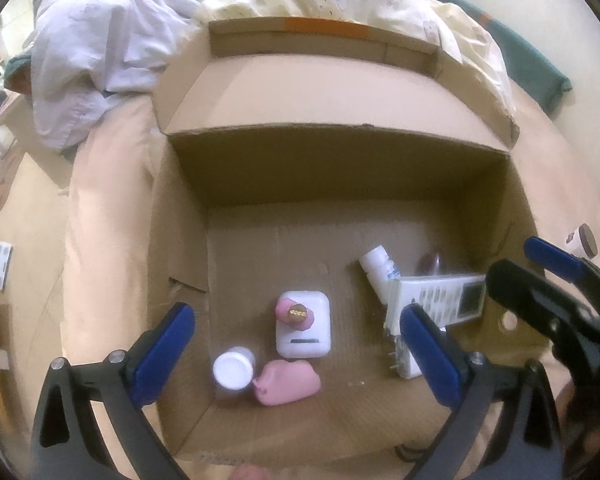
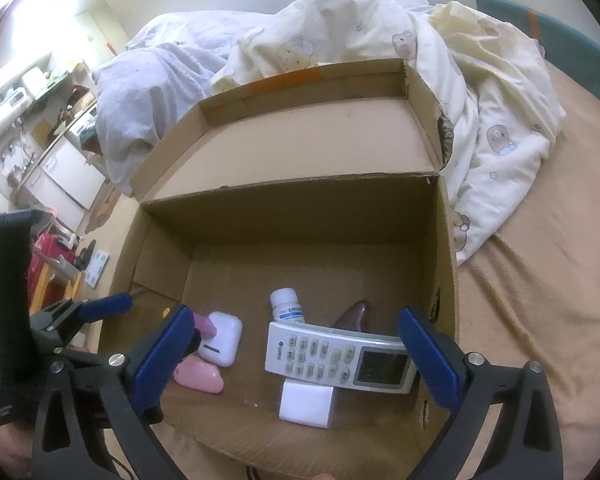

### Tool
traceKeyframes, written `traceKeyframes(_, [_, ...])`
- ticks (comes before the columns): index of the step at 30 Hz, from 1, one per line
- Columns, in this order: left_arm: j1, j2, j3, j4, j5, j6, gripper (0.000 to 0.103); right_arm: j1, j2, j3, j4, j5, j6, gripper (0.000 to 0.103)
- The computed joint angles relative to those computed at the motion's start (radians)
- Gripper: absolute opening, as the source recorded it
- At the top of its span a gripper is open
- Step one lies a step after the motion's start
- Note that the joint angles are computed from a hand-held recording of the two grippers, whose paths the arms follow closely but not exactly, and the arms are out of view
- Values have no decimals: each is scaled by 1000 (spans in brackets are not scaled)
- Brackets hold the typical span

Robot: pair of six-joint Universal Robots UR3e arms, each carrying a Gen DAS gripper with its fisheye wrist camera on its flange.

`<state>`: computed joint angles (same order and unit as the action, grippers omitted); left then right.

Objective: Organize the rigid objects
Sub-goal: 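Withdraw both tools from the box toward the black flashlight beside it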

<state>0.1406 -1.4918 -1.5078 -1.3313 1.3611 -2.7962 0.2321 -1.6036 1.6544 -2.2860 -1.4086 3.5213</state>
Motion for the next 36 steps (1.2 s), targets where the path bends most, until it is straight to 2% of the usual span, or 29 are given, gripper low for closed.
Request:
traceKeyframes(6, [50, 8, 72, -133, -77, 10, 102, -7, -28, 11, -18, 6, 19, 103])
traceKeyframes(14, [109, 107, 77, -185, -92, 52, 102, -4, -127, 77, -53, -34, 51, 103])
traceKeyframes(18, [169, 179, 51, -250, -102, 118, 102, 2, -179, 105, -28, -35, 56, 103])
traceKeyframes(23, [268, 274, 15, -345, -125, 215, 102, 51, -207, 100, 15, -99, 57, 103])
traceKeyframes(30, [494, 391, 17, -575, -209, 389, 102, 87, -289, 156, 46, -107, 105, 103])
traceKeyframes(33, [550, 423, 2, -615, -217, 434, 102, 98, -348, 201, 61, -93, 136, 103])
traceKeyframes(36, [563, 452, -34, -590, -200, 448, 102, 95, -403, 238, 86, -70, 167, 103])
